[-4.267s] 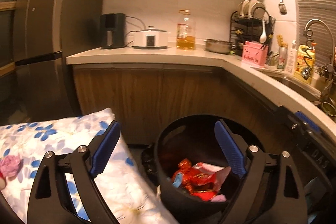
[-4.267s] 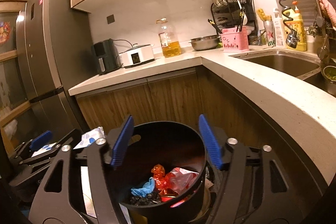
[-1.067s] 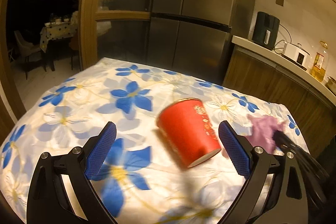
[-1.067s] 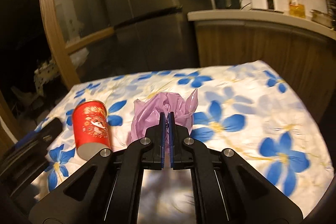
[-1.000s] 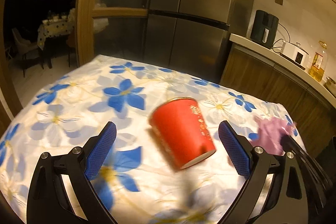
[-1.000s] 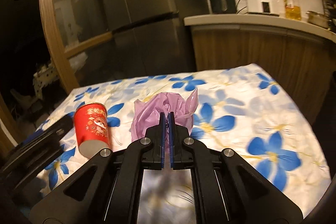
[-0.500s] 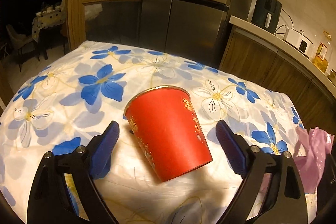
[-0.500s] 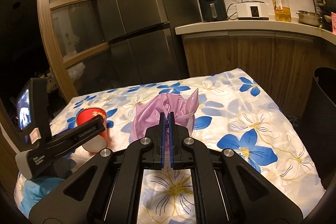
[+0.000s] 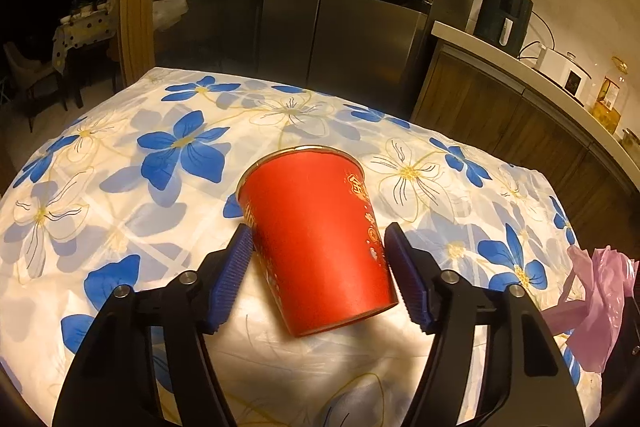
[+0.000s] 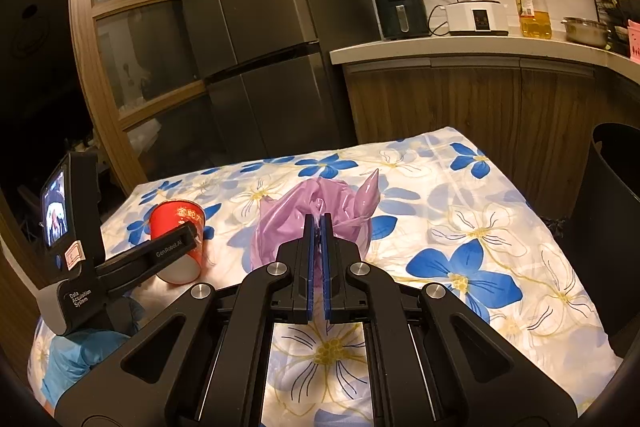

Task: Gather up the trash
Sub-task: 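Grasp the red paper cup with the left gripper while the right gripper grasps the purple bag, then carry the red cup and purple bag over the black bin with both grippers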

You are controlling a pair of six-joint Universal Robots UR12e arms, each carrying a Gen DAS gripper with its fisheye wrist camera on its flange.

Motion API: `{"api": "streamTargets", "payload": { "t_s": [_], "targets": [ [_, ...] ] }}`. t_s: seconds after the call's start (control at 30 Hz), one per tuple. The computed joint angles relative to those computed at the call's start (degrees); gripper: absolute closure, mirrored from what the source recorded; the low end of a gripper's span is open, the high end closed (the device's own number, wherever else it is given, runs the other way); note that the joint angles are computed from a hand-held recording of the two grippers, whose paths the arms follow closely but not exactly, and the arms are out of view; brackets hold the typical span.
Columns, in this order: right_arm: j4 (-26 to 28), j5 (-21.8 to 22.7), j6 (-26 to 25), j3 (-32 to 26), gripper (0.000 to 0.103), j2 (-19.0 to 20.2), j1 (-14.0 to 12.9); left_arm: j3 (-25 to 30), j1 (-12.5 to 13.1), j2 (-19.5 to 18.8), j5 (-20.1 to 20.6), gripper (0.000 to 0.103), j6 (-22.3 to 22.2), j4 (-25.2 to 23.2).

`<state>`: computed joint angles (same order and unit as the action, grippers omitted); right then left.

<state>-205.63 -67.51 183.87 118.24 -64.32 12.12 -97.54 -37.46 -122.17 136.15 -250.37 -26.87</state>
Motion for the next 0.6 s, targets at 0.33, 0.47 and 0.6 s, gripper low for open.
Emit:
{"api": "streamTargets", "payload": {
  "t_s": [0.33, 0.47, 0.6],
  "targets": [
    [-1.5, 1.4, 0.3, 1.2, 0.1, -1.0, -0.8, -2.2, -1.5, 1.2, 0.9, 0.043, 0.8, 4.8],
    [-2.1, 2.1, 0.5, 2.1, 0.1, -1.8, -1.1, -3.1, -2.9, 2.0, 3.1, 0.043, 1.0, 5.8],
    [-2.9, 2.9, 0.8, 3.0, 0.1, -2.7, -1.4, -3.6, -4.5, 2.9, 6.1, 0.043, 0.9, 5.2]
  ]
}}
